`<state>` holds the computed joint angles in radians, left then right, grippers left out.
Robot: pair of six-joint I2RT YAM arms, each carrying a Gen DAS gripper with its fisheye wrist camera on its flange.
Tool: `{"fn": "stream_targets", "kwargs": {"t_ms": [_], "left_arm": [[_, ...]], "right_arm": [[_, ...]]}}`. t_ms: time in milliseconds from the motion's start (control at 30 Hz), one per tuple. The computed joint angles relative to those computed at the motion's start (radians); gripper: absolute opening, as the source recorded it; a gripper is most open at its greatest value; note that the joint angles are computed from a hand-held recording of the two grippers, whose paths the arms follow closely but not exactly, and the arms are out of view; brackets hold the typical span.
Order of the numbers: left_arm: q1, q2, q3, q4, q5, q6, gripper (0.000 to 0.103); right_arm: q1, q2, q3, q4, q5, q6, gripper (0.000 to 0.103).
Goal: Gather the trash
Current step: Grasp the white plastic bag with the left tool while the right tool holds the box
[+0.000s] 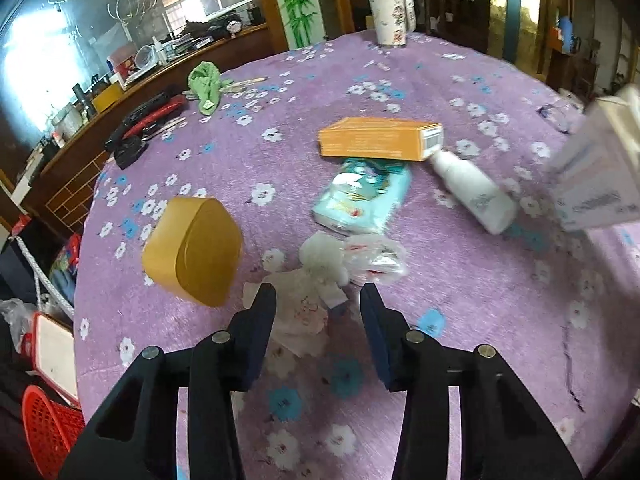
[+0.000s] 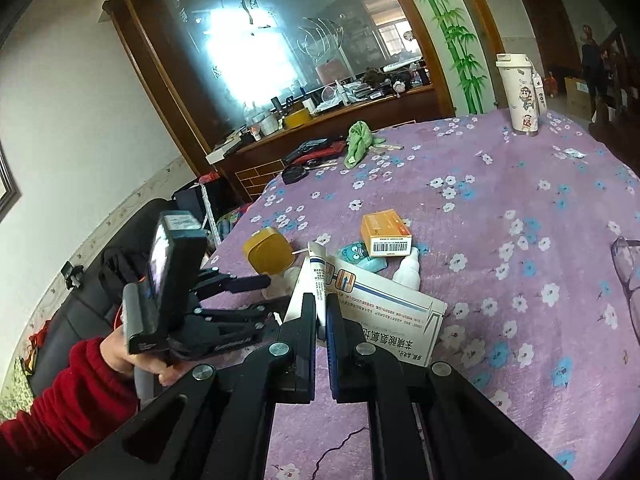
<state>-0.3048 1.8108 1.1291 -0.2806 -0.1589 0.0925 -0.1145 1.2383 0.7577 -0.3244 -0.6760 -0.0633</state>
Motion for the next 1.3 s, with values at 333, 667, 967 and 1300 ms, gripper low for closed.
{"fn": "stream_targets", "kwargs": {"t_ms": [333, 667, 967, 1300], "left_arm": [[-0.027, 0.057, 0.037, 0.045, -0.058, 0.014, 0.046], [-0.064, -0.074, -0.077, 0.062, -0.105, -0.12, 0.021], [-0.172, -0.452, -0.415, 0.176, -0.219, -0.38, 0.022], [-0.226, -0.619, -0.534, 0.148, -0.304, -0.463, 0.023]], "right_arm": [[-0.004, 0.009, -0.015, 0.003, -0.002, -0.002, 0.005], [-0.017, -0.037, -0.042, -0.007, -0.009, 0.0, 0.005], [0.096, -0.151, -0.149, 0.048, 0.117, -0.002, 0.005], [0.258, -0.229, -0.212, 0.059, 0.262, 0.031, 0.005]]}}
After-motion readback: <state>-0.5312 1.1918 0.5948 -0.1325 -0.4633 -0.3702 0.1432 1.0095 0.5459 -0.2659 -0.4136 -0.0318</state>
